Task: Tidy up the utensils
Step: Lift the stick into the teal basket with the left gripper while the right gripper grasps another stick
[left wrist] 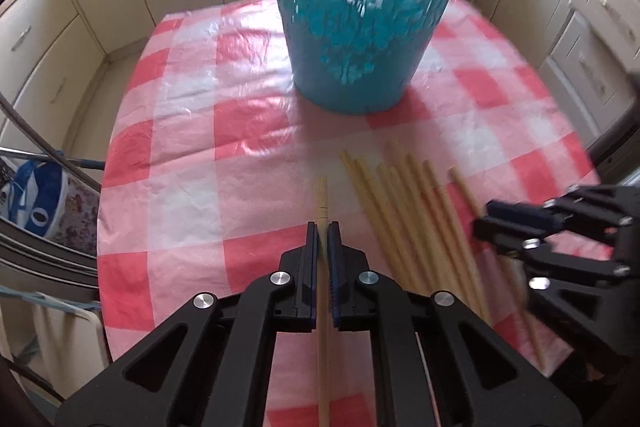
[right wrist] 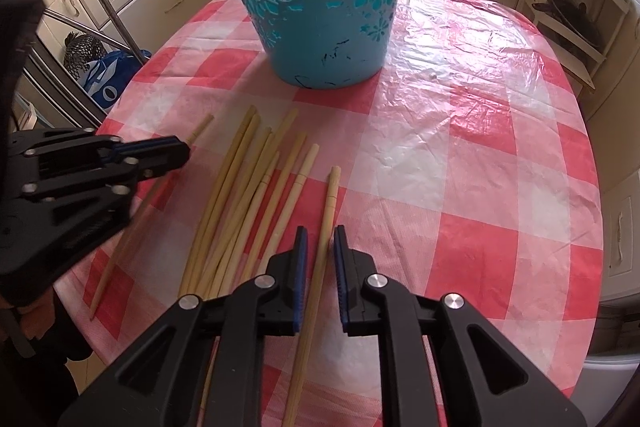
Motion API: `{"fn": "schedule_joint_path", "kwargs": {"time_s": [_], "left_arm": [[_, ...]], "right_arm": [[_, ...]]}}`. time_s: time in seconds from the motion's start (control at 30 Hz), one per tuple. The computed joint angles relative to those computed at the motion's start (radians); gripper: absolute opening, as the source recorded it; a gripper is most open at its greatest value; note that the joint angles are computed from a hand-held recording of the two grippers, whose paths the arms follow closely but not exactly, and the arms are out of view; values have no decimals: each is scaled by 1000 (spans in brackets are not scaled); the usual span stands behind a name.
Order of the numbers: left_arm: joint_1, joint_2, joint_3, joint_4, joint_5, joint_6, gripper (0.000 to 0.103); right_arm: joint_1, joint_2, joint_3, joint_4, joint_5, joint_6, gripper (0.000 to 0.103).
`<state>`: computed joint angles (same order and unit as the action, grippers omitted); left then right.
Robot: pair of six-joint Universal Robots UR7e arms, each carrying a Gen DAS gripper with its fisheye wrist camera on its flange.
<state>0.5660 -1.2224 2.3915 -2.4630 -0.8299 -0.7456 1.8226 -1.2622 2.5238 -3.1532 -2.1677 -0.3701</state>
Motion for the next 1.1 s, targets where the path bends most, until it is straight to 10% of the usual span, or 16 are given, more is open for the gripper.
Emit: {"fn": "schedule_joint_path", "kwargs": {"time_s": [0.23,0.6,0.97,1.1], "left_arm": [[-139,-115,34,-428,152,185,5],[-25,350,-364,-1417,324,929,5],[67,436,-384,-1256,371,834,6],[41,369,-268,-1063,398,643,29]], "right_arm": [[-35,-49,-5,68,66,53,14],[-47,-74,-7,96,76,55,14],[-38,-70,-2,88,57,45,14],[-29,-61,-3,83,43,44,14]]}}
